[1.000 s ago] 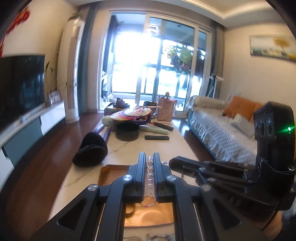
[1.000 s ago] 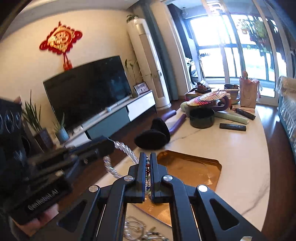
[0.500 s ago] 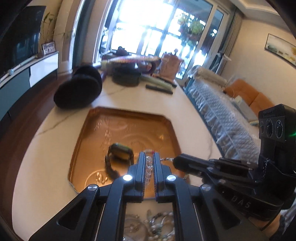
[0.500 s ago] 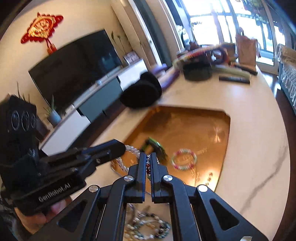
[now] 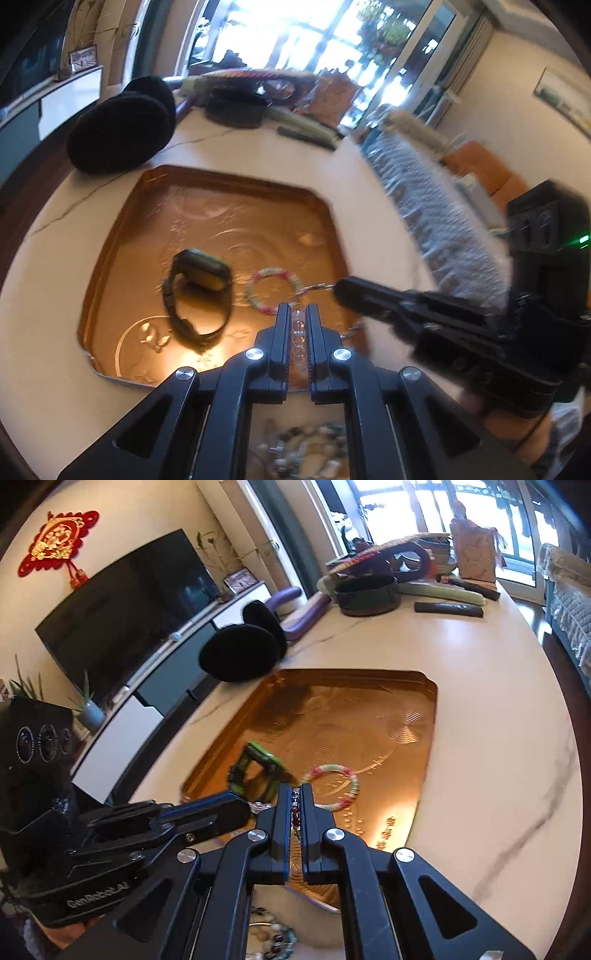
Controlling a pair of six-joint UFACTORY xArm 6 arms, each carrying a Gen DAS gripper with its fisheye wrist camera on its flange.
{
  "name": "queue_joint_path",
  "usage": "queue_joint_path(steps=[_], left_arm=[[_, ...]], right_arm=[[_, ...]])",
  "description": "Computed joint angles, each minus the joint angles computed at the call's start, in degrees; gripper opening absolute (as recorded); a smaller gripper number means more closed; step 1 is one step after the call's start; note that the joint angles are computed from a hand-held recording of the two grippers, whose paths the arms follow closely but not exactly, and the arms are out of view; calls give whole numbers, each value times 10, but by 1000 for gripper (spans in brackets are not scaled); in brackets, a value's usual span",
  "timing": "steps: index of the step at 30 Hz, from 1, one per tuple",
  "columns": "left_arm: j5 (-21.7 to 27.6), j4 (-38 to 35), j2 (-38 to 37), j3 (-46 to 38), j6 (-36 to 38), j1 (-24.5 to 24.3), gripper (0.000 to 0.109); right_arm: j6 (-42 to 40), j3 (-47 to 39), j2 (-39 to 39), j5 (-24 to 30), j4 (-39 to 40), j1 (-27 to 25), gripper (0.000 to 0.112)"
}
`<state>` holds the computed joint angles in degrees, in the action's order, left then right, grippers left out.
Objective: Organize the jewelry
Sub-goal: 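Carry both bracelets over the copper tray and open both tools to release them, then grasp a pearl bracelet with the left tool while the right tool grasps a stone bead bracelet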
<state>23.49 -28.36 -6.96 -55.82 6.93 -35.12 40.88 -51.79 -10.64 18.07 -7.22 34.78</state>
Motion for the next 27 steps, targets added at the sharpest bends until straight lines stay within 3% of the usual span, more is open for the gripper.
queue_joint_path(steps=[5,7,11,13,15,16,17,18,19,20,22,27], left_arm=[[51,91,57,-32,-88,22,8],[49,81,65,-34,-82,29,8],[54,170,74,-53,-150,44,8],[72,167,84,-72,-140,49,8],[85,148,76,-75,-126,47,16],[83,171,69,-73,-145,41,32],[80,203,64,-72,-167,37,61],[62,258,43,-54,-201,29,74],[51,291,35,-48,-222,26,87],[39,339,17,-33,-254,23,87],[41,397,-16,-18,-292,18,87],[43,416,-105,43,-310,28,87]], right_arm=[[-33,3,14,12,40,-2,5],[-36,4,17,17,40,-3,5],[-33,4,25,20,34,-9,5],[-40,3,31,18,40,-11,5],[-28,2,33,20,31,-14,6],[-23,4,29,21,30,-15,9],[-21,8,25,18,31,-15,15],[-19,14,17,11,28,-14,22],[-12,18,12,6,21,-14,40],[5,22,4,2,2,-13,54],[59,26,-16,3,-61,-11,59],[122,34,-57,4,-134,7,72]])
